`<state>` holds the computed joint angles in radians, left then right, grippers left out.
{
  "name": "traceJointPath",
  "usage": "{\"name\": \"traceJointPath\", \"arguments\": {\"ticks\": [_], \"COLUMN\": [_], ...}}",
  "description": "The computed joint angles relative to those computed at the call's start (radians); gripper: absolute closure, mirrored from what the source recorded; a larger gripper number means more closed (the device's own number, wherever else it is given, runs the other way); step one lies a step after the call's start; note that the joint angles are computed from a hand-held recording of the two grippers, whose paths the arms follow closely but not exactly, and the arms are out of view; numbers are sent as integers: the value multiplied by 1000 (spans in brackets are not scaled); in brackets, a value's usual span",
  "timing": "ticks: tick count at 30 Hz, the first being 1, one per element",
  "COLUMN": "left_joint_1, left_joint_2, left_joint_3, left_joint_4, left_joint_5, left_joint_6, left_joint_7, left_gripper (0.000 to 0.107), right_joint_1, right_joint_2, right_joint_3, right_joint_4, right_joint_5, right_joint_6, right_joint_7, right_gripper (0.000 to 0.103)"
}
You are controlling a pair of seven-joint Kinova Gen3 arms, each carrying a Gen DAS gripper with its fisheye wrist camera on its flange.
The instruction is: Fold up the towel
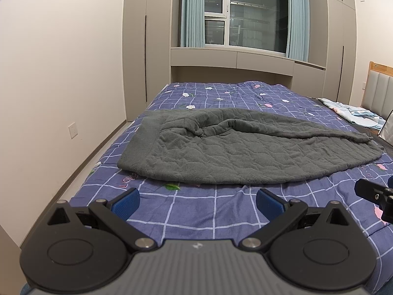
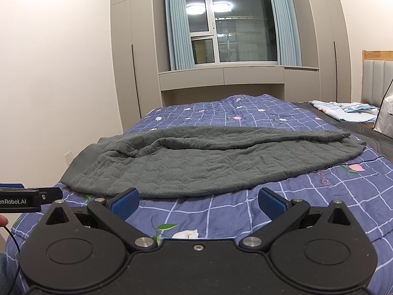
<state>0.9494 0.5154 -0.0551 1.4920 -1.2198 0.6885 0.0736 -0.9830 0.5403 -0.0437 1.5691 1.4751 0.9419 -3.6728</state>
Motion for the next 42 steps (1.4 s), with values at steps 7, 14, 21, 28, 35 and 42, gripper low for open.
{"name": "traceJointPath", "arguments": {"ticks": [7, 14, 21, 28, 35, 42], "left_joint_1": [0, -1, -1, -8, -25, -45], "left_joint_2": [0, 0, 0, 1, 15, 38], "left_joint_3": [1, 1, 2, 9, 19, 12], "left_joint_4": [0, 1, 0, 4, -33, -88], "left_joint_5": [-1, -2, 0, 20, 95, 198], "left_joint_6": [1, 1, 2, 9, 18, 26], "left_joint_7": [1, 1, 0, -23, -122, -251], "left_gripper": [5, 5, 5, 5, 5, 5], "right_joint_1": [1, 2, 4, 2, 17, 41], "right_joint_2": [0, 0, -7, 8, 8, 6], "right_joint_3": [0, -1, -3, -2, 2, 16], "right_joint_4": [1, 2, 1, 5, -13, -21], "right_joint_5": [0, -1, -7, -4, -33, -62], "right_joint_6": [-1, -2, -2, -6, -42, -99], "right_joint_7": [-1, -1, 9, -8, 35, 81], "right_gripper": [0, 0, 0, 0, 0, 0]}}
